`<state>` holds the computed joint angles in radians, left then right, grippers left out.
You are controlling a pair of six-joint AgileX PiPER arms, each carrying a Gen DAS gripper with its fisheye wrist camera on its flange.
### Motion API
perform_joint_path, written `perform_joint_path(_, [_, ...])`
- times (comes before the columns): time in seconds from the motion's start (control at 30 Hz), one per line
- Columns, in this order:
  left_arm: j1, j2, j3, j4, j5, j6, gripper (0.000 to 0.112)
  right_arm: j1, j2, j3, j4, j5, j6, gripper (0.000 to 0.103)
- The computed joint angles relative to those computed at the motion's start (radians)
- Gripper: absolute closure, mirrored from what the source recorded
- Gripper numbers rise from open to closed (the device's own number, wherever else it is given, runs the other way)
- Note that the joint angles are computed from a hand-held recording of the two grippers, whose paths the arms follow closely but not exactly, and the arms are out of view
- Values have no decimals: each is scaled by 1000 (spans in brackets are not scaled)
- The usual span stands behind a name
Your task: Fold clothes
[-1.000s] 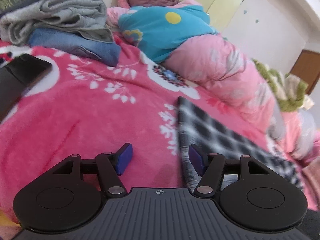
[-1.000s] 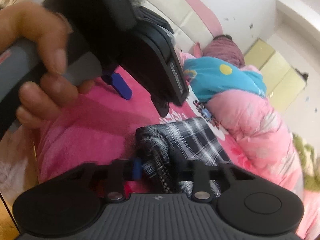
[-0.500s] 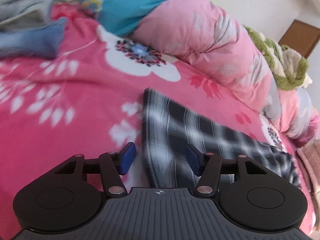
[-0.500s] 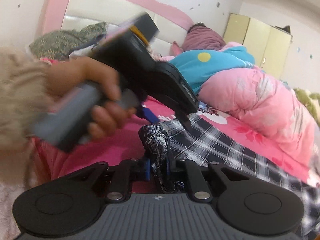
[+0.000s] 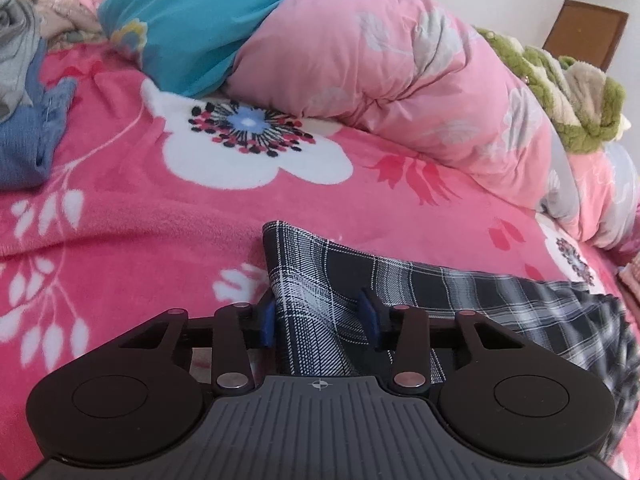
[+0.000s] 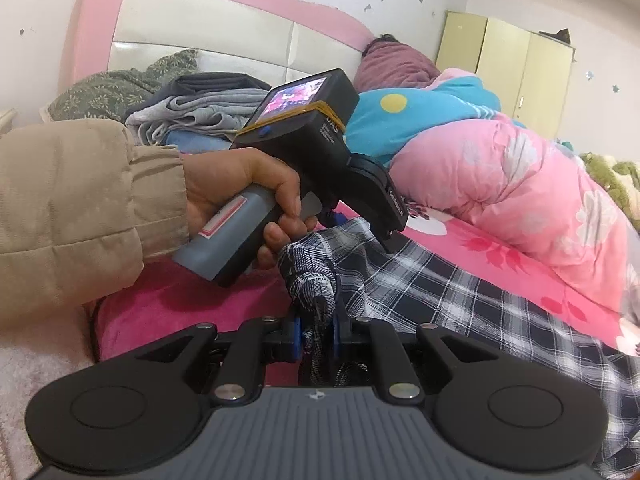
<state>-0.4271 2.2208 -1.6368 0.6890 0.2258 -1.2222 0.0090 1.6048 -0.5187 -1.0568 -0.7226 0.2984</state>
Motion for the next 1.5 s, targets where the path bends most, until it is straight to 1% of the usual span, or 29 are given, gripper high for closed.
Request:
perform_joint_path(0.1, [-10,3,-10,74,10,-44,73,19,-9,14,34,13,-25,89])
perform_joint_path(0.23, [-18,19,-41,93,46,-50,78,21,-15,20,52,18,-37,89])
perform_joint_path(0.33, [-21,19,-42,110,56,-53,79,23,-17,20,61,23,-46,89])
perform_joint_path(0.53, [-34,24,-42,189,75,-82,79,38,-17,25,94,29,-64,89])
perform_joint_path(0.63, [-38,30,-51,185,88,-61,79,49,-18,29,118,33,-79,89])
perform_joint_path(0.77, [-35,30,-52,172,85,-50,78,63,-18,36,157,35,-116,89])
perform_joint_path(1.0, [-40,32,-53,204,94,-85,79,76,-15,44,192,29,-153,89])
perform_joint_path(1.5, [-36,31,-50,212,89,-101,84,81,-13,41,196,28,-150,89])
